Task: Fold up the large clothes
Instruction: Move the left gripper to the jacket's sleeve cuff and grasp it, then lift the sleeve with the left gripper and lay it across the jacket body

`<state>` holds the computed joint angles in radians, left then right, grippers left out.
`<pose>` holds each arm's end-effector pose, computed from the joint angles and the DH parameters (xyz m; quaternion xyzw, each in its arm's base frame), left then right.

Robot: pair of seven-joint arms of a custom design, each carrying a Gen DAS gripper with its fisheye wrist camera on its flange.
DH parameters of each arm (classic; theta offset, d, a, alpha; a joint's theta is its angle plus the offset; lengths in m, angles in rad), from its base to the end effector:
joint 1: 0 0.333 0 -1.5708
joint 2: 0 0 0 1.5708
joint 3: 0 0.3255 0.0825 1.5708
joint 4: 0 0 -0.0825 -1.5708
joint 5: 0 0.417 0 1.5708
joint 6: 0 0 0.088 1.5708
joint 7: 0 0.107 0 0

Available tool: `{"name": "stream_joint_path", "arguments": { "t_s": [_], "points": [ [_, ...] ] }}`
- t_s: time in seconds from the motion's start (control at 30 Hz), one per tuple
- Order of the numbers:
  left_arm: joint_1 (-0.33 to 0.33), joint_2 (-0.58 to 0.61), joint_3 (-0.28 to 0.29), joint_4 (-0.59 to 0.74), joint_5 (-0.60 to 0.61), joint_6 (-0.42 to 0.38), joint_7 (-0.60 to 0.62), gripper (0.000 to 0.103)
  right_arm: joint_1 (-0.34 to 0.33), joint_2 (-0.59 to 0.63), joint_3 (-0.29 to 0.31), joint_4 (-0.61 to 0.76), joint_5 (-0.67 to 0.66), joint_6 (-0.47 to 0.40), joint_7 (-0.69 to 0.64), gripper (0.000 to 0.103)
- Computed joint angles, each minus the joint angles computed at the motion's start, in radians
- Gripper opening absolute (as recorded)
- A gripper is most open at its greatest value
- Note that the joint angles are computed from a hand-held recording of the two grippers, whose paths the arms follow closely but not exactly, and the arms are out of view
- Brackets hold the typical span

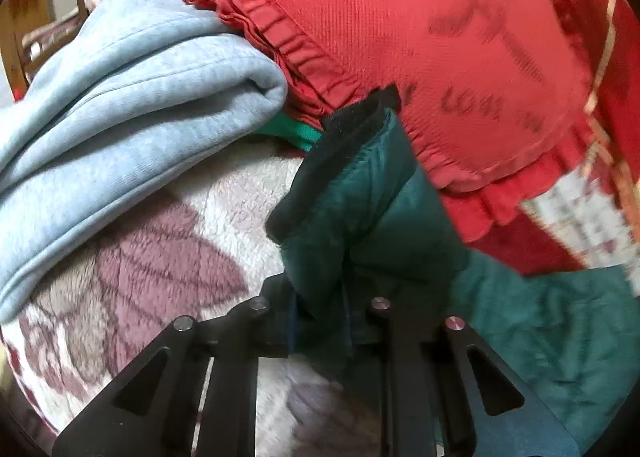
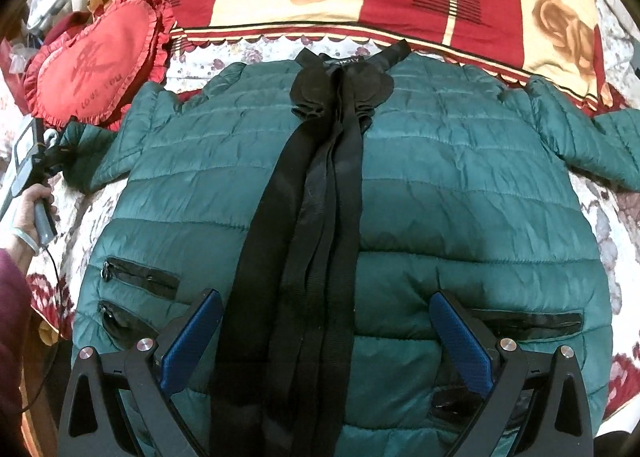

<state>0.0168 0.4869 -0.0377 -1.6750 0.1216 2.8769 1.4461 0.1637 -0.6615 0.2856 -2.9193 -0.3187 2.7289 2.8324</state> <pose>0.7536 -0.0183 0.3951 -0.6652 0.6591 -0.2464 0.2498 0.3316 0.1574 0.3730 -0.4634 0.8426 -0.1690 0.2161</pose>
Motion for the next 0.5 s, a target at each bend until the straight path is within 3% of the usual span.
{"name": "stream_joint_path", "arguments": {
  "t_s": [0.07, 0.17, 0.2, 0.4, 0.5],
  "points": [
    [0.079, -0.044, -0.094, -0.051, -0.083, 0.025, 0.092, 0.014, 0.001, -0.004, 0.0, -0.005, -0.001, 0.01, 0.002, 0.103],
    [0.133, -0.124, -0.177, -0.14, -0.179, 0.059, 0.215, 0.014, 0.004, -0.014, 0.0, -0.015, 0.004, 0.022, 0.006, 0.103],
    [0.167, -0.158, -0.229, -0.175, -0.241, 0.067, 0.284, 0.014, 0.006, -0.02, 0.0, -0.019, 0.007, 0.03, 0.008, 0.103],
    [0.23, -0.333, -0.373, -0.322, -0.547, 0.06, 0.592, 0.014, 0.016, -0.076, 0.012, -0.051, 0.026, 0.04, 0.021, 0.103],
    [0.218, -0.412, -0.398, -0.365, -0.704, 0.014, 0.719, 0.014, 0.028, -0.124, 0.014, -0.074, 0.038, 0.021, 0.029, 0.103]
  ]
}}
